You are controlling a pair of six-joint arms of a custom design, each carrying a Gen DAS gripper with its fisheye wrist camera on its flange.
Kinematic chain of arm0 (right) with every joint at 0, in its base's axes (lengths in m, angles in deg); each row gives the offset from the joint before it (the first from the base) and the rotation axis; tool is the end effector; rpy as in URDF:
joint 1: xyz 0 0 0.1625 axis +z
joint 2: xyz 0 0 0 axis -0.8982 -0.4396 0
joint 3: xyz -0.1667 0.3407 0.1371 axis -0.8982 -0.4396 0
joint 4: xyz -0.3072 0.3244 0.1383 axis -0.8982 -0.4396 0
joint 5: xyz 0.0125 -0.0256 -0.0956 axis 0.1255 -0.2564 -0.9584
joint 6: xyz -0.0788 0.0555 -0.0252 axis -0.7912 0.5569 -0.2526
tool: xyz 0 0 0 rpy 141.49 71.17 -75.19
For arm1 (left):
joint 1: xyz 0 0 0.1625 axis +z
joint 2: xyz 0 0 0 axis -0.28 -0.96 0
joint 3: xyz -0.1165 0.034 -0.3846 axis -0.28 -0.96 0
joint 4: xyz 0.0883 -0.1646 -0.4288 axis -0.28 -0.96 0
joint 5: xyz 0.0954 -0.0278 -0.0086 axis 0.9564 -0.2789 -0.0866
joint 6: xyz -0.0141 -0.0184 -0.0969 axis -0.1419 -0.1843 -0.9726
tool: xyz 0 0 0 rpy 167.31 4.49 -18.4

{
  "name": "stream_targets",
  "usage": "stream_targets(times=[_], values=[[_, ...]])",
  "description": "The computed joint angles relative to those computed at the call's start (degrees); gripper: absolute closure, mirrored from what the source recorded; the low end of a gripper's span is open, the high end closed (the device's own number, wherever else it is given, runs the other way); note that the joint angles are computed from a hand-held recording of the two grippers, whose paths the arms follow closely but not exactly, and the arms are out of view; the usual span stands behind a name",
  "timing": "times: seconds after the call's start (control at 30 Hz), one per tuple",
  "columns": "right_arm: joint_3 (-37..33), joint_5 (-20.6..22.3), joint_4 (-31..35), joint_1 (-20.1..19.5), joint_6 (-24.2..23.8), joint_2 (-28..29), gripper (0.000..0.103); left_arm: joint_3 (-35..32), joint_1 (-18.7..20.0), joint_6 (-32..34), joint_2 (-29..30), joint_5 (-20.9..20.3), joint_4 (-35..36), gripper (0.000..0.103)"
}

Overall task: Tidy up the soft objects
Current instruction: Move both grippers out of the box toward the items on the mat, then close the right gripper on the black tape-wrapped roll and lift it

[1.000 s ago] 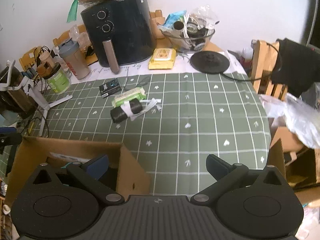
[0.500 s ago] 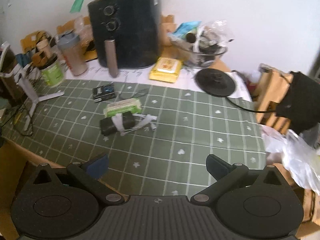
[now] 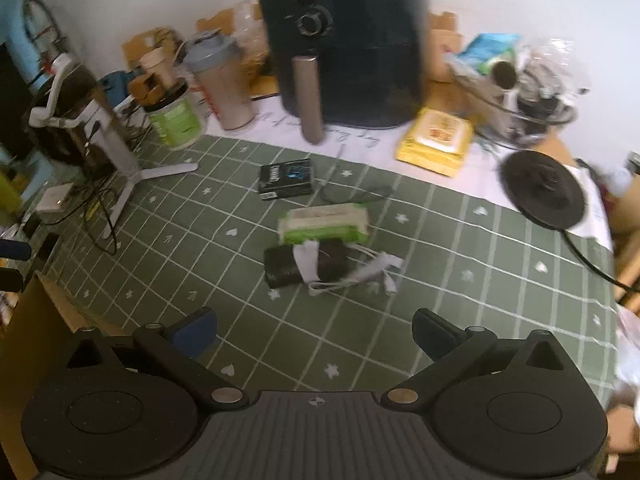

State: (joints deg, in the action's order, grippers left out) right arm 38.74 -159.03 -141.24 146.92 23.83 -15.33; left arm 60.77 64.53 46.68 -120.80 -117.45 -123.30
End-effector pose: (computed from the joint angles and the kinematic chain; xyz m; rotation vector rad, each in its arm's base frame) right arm 0.0118 -0.9011 0.2749 1.3395 -2.6057 0.1388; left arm -0.2977 -0.6487 0.0871 -0.0696 2.4326 -0.8833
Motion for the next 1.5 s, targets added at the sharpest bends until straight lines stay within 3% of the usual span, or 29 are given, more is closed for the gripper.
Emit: stream_targets(times=[0.17, 0.47, 0.7, 0.87, 1.0, 1.17, 1.27, 1.5], values=[[-7.65, -1.59, 4.57, 0.46, -1.97, 5.93, 0.0, 1.04, 0.0, -1.8, -1.05, 0.6, 0.53, 0.035], [-14.75, -4.58, 7.57, 1.9, -7.21, 13.31, 0.0, 2.67, 0.14, -6.74, -2.95, 1.88, 3.28, 0.035], [-24.3, -6.3, 11.31, 2.28, -6.84, 21.09, 0.001, 3.9, 0.17, -10.2, -4.41, 3.02, 5.76, 0.035], [-25.31, -6.91, 10.15, 2.38, -6.24, 22.96, 0.001, 4.5, 0.26, -12.25, -5.22, 3.4, 7.43, 0.035], [-21.14, -7.62, 6.17, 2.48, -6.87, 21.75, 0.001, 4.75, 0.41, -13.46, -5.67, 3.52, 8.48, 0.035], [-15.43, -9.93, -0.55, 2.67, -7.66, 20.15, 0.015, 4.36, 0.55, -13.45, -5.52, 3.47, 8.99, 0.035], [-12.62, -9.77, -3.11, 2.56, -8.48, 18.89, 0.017, 4.08, 0.59, -12.75, -5.31, 3.54, 8.57, 0.035], [-15.08, -8.43, 0.55, 2.86, -8.54, 18.82, 0.018, 3.62, 0.88, -8.43, -4.82, 3.68, 5.54, 0.035]])
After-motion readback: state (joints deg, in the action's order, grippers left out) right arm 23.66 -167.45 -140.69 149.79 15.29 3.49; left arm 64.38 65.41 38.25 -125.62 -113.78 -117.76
